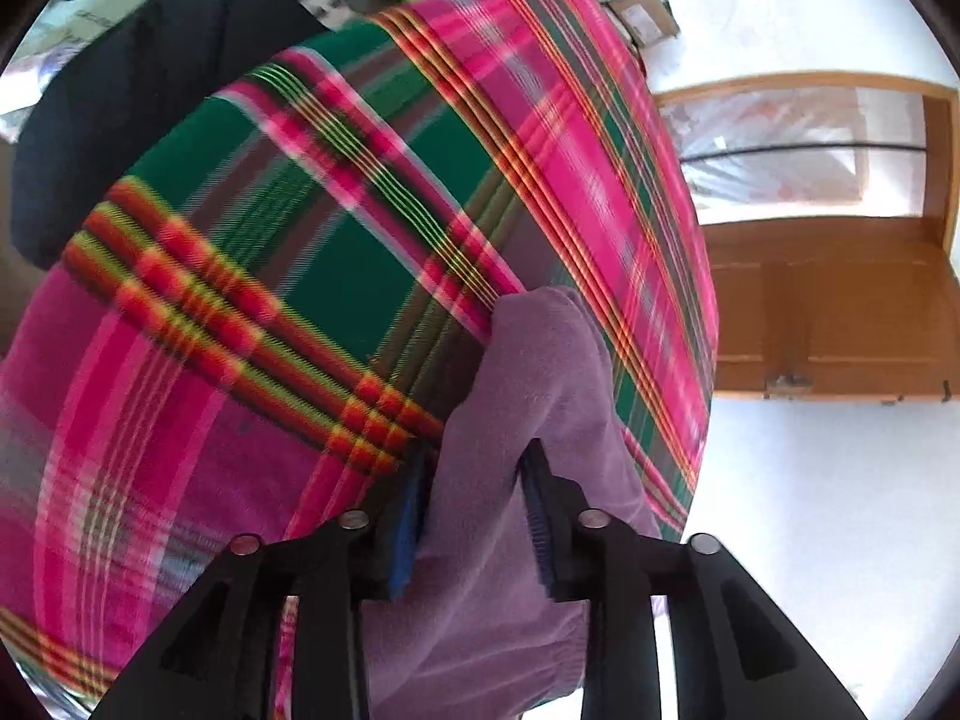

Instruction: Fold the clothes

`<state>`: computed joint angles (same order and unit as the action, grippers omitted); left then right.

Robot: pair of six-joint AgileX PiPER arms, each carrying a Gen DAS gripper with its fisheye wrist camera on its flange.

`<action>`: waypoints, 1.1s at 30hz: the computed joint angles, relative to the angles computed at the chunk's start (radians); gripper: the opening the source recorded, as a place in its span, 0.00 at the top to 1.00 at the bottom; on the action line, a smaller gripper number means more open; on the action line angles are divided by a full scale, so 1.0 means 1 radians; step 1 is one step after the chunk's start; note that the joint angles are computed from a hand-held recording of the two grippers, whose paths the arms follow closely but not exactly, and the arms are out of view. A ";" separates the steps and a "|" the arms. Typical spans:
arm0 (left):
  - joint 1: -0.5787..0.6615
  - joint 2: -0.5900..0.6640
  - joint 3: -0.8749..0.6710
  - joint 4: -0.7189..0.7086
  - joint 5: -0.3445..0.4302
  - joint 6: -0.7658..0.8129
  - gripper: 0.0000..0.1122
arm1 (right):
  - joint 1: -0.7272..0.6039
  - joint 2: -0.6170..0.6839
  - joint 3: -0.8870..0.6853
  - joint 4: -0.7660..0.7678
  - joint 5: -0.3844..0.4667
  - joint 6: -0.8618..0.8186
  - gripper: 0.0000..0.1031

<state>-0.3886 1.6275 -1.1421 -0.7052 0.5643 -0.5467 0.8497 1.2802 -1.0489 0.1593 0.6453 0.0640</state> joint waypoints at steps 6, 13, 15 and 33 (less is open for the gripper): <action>-0.103 -0.121 0.032 0.392 0.007 -0.372 0.67 | -0.006 -0.189 0.085 -0.182 0.020 0.207 0.74; -0.340 -0.221 -0.016 0.947 0.172 -0.826 0.62 | -0.569 -0.394 0.218 0.070 0.093 -0.150 0.72; -0.428 -0.178 -0.091 1.058 0.236 -0.896 0.60 | -0.769 -0.349 0.211 0.173 0.094 -0.286 0.72; -0.572 0.488 -1.004 0.707 0.498 -0.214 0.58 | -1.744 -0.180 0.145 0.374 0.153 -0.860 0.72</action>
<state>-0.9606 2.1157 -2.1465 0.0015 1.0626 -0.7605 -0.8940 1.1002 -0.9043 0.5333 0.7987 -0.7964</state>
